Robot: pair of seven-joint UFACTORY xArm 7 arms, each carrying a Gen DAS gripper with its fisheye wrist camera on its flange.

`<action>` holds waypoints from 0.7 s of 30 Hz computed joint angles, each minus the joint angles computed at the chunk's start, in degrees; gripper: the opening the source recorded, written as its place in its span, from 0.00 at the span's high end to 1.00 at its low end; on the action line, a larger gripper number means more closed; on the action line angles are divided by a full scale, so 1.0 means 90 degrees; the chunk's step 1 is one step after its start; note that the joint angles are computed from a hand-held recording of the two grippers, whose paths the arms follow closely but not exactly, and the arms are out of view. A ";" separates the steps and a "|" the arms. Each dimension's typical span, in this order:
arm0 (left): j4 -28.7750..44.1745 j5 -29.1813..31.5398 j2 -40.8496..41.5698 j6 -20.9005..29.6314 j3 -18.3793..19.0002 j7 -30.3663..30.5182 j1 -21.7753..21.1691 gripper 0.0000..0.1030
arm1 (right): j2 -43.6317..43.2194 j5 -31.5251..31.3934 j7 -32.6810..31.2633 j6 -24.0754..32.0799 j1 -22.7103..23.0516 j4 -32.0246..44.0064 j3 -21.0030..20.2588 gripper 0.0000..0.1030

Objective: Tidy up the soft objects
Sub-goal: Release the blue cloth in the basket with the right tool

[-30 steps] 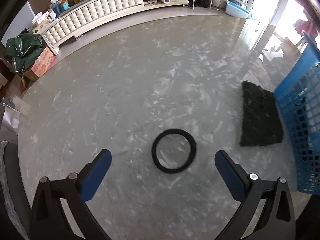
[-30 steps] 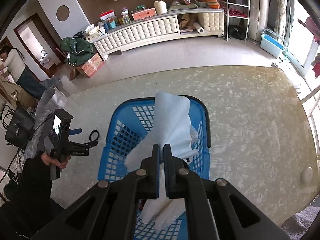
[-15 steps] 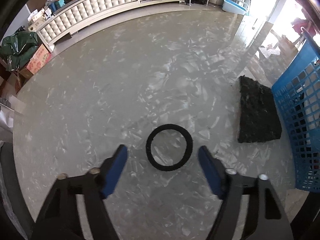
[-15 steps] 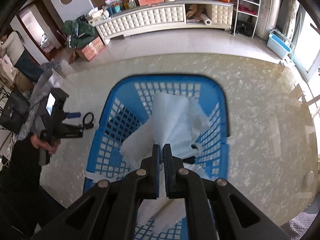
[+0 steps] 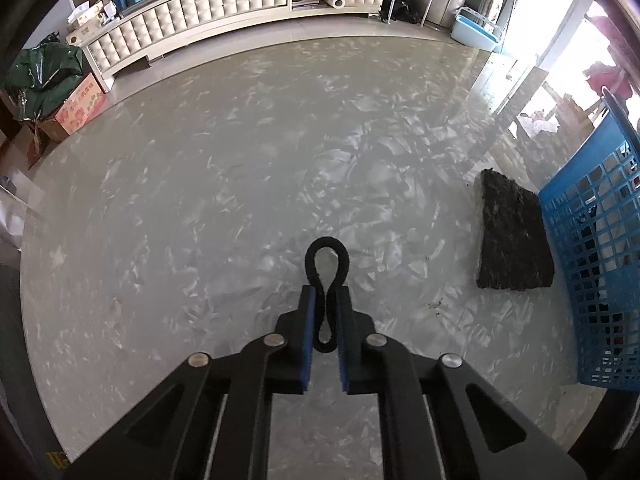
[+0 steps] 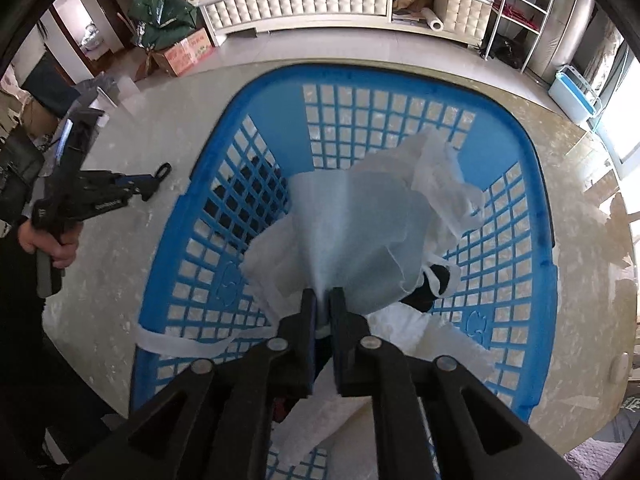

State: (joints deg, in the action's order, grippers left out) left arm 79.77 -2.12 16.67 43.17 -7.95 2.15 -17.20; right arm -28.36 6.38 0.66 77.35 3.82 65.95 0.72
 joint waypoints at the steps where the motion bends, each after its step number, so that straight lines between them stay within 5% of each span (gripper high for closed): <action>1: -0.0026 0.0014 -0.0018 -0.0018 0.0004 -0.0009 -0.0006 0.93 | 0.0007 -0.0008 0.0015 0.0010 -0.0021 0.0011 -0.0020 0.86; 3: -0.0090 0.0027 -0.0084 -0.0044 0.0019 0.0027 0.0021 0.93 | -0.0021 0.0034 0.0017 0.0022 -0.0028 0.0009 -0.0058 0.76; 5: -0.0202 0.0032 -0.0202 -0.0104 0.0004 0.0040 0.0012 0.93 | -0.0088 0.0088 -0.0035 0.0022 -0.0033 0.0046 -0.0114 0.49; 8: -0.0348 0.0078 -0.0433 -0.0182 -0.0015 0.0008 -0.0024 0.93 | -0.0231 -0.0091 -0.0037 0.0002 -0.0087 0.0066 -0.0044 0.34; 21: -0.0828 -0.0321 -0.1842 -0.0070 -0.0351 0.0263 -0.0405 0.93 | -0.1126 -0.0016 -0.0237 0.0295 -0.0346 -0.0173 -0.0429 0.16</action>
